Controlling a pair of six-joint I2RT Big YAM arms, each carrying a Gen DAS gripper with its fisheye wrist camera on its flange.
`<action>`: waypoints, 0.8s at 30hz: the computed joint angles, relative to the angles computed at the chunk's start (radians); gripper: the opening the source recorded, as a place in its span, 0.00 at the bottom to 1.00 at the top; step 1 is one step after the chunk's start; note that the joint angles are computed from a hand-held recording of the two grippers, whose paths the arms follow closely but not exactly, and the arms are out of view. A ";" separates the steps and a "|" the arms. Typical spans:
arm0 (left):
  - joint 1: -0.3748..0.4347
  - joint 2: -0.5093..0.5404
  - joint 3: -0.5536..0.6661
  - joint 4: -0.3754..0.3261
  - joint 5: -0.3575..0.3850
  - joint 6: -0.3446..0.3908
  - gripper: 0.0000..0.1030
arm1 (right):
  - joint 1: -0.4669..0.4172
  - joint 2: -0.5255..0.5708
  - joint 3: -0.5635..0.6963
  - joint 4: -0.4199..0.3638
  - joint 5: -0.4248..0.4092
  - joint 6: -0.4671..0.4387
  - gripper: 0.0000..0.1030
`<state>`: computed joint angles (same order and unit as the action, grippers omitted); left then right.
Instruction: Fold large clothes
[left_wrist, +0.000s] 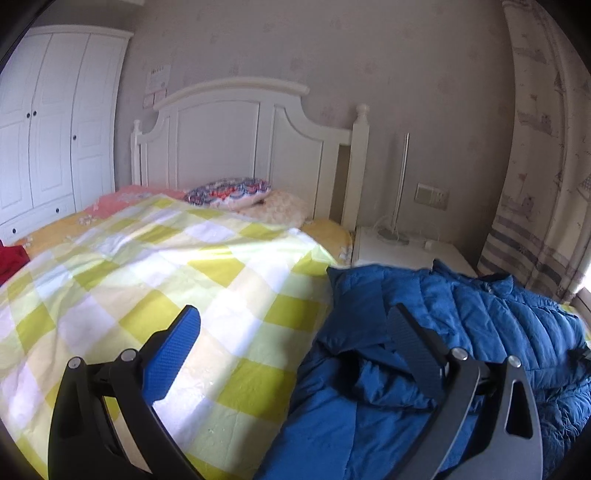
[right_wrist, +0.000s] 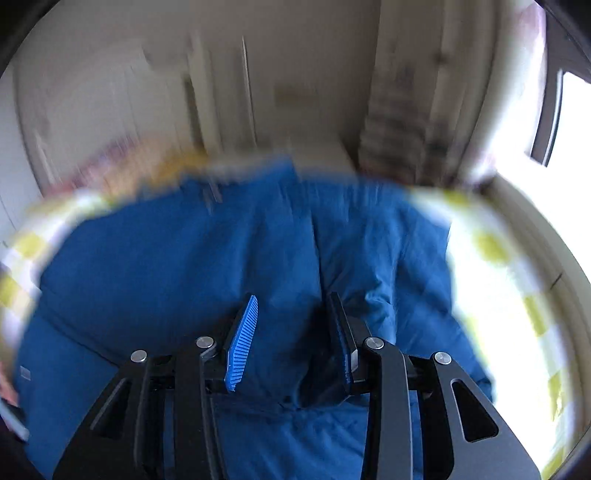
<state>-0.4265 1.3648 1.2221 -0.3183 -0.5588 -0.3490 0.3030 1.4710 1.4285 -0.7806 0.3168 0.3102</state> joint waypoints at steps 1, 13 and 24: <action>-0.003 -0.007 -0.006 0.016 -0.006 0.004 0.98 | 0.005 0.003 -0.004 0.008 0.014 -0.008 0.32; -0.093 0.315 0.507 -0.459 0.246 0.108 0.98 | 0.006 0.009 0.003 0.003 -0.001 -0.004 0.33; -0.163 0.459 0.712 -0.566 0.186 0.212 0.98 | -0.019 -0.027 -0.043 0.068 -0.077 0.026 0.35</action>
